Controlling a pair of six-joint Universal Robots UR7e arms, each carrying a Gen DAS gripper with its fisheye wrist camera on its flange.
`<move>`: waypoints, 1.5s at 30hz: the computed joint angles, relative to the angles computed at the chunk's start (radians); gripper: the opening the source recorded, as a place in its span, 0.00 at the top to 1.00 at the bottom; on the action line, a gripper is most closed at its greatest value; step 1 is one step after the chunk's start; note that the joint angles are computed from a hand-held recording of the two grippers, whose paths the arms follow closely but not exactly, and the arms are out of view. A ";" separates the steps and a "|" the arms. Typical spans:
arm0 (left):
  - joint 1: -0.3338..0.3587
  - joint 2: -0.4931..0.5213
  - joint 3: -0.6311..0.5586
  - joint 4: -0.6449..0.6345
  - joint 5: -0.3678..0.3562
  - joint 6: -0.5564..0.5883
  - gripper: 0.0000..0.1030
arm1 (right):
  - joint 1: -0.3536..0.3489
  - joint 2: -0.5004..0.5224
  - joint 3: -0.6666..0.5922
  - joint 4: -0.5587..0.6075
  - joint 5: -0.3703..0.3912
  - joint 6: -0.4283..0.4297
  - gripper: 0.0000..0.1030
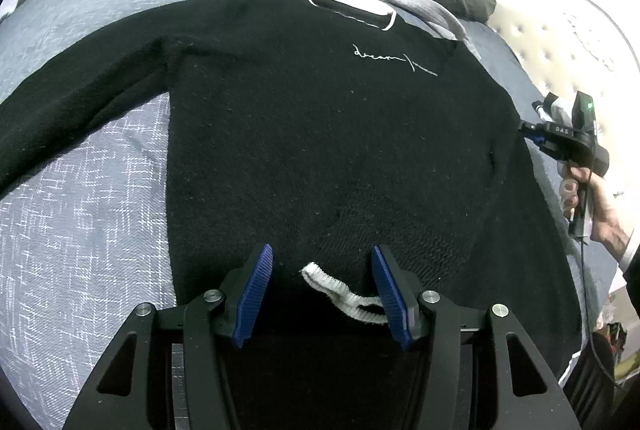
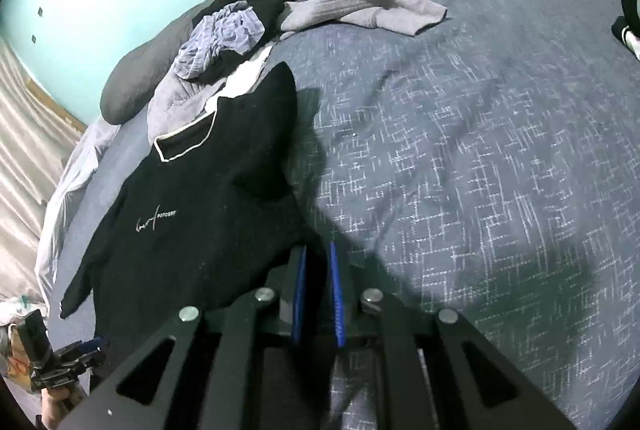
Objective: Fold clothes
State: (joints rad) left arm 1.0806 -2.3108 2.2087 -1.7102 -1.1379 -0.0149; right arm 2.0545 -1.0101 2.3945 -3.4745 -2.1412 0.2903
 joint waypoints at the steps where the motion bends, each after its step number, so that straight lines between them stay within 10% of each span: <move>1: 0.000 0.001 0.000 -0.001 -0.001 0.001 0.46 | -0.005 -0.005 0.010 -0.014 0.002 0.017 0.90; 12: -0.003 0.002 0.000 -0.021 0.001 -0.005 0.46 | -0.013 -0.087 0.010 0.027 -0.031 0.100 0.77; 37: 0.049 0.022 0.010 -0.079 -0.029 0.051 0.46 | -0.002 0.223 -0.645 0.656 -0.251 0.003 0.61; 45: 0.025 -0.001 0.025 -0.053 -0.004 0.066 0.47 | -0.006 0.270 -0.692 0.686 -0.312 -0.017 0.93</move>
State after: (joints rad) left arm 1.1058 -2.3119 2.2332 -1.7630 -1.1417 0.0515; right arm 2.0489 -0.7398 1.7027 -2.7881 -2.4532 0.2731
